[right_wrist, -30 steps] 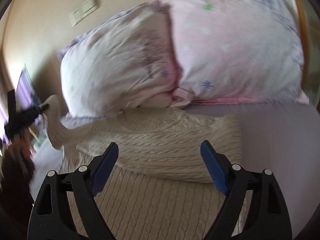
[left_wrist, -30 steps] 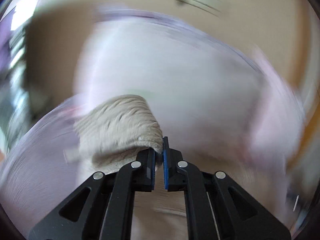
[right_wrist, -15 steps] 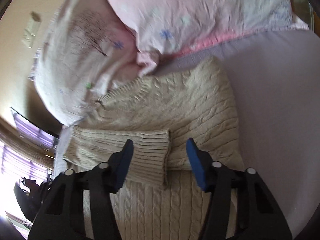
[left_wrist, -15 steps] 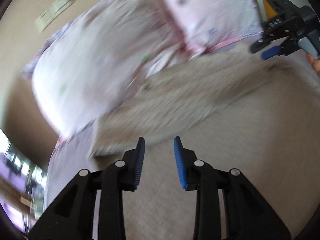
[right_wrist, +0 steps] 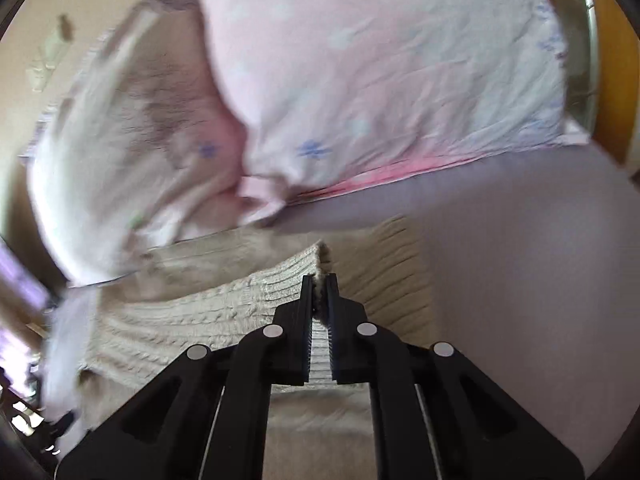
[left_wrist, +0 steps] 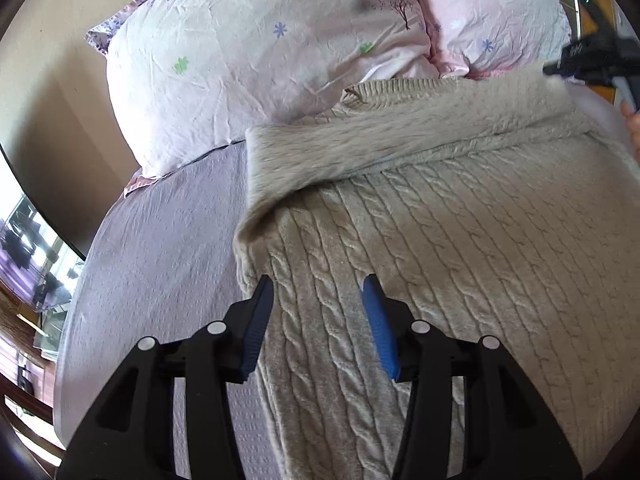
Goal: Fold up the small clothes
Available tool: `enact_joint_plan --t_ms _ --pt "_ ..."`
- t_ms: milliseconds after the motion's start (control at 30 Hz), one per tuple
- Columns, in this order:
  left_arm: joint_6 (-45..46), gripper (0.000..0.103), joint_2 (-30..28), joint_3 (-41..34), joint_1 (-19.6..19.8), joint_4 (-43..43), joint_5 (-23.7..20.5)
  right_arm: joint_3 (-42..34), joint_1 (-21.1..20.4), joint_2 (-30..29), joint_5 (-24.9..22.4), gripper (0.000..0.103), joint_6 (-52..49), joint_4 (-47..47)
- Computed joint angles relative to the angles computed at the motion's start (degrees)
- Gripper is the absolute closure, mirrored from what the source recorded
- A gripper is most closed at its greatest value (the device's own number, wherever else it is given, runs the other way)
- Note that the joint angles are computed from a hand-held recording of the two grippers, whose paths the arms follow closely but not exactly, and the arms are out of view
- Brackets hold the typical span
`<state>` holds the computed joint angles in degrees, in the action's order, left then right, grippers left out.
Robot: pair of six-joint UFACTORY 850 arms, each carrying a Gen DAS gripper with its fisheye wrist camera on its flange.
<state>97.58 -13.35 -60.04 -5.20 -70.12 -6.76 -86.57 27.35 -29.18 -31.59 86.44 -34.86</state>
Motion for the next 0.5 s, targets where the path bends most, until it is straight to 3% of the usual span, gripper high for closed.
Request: enact_joint_plan --t_ms 67,100,167,200,233,300,500 --pt "-1.32 0.055 0.41 -0.21 0.78 0.13 -2.24 0.17 -0.34 -0.02 -0.96 0.094 -6.07 6.74" --pt "-1.15 0.053 0.98 -0.09 1.88 -0.72 -4.69 1.82 -0.19 1.44 0.37 0.088 -6.13 7.36" --pt "-3.30 0.048 1.36 -0.50 3.93 0.08 -9.35 7.15 0.14 6.26 6.62 0.055 -6.61 7.79" --pt "-6.05 0.048 1.57 -0.78 5.59 1.89 -12.69 9.97 0.48 9.03 9.77 0.028 -5.53 6.50" --pt "-8.65 0.048 1.44 -1.32 6.90 3.74 -15.43 12.19 1.04 11.47 11.36 0.022 -3.39 4.07" --pt "-14.81 0.048 0.68 -2.92 9.94 7.86 -22.42 16.90 2.08 16.49 13.01 0.022 -4.50 5.34" --pt "-25.29 0.048 -0.96 -4.83 15.28 14.90 -34.51 30.52 5.59 28.08 15.63 0.027 -8.73 17.89"
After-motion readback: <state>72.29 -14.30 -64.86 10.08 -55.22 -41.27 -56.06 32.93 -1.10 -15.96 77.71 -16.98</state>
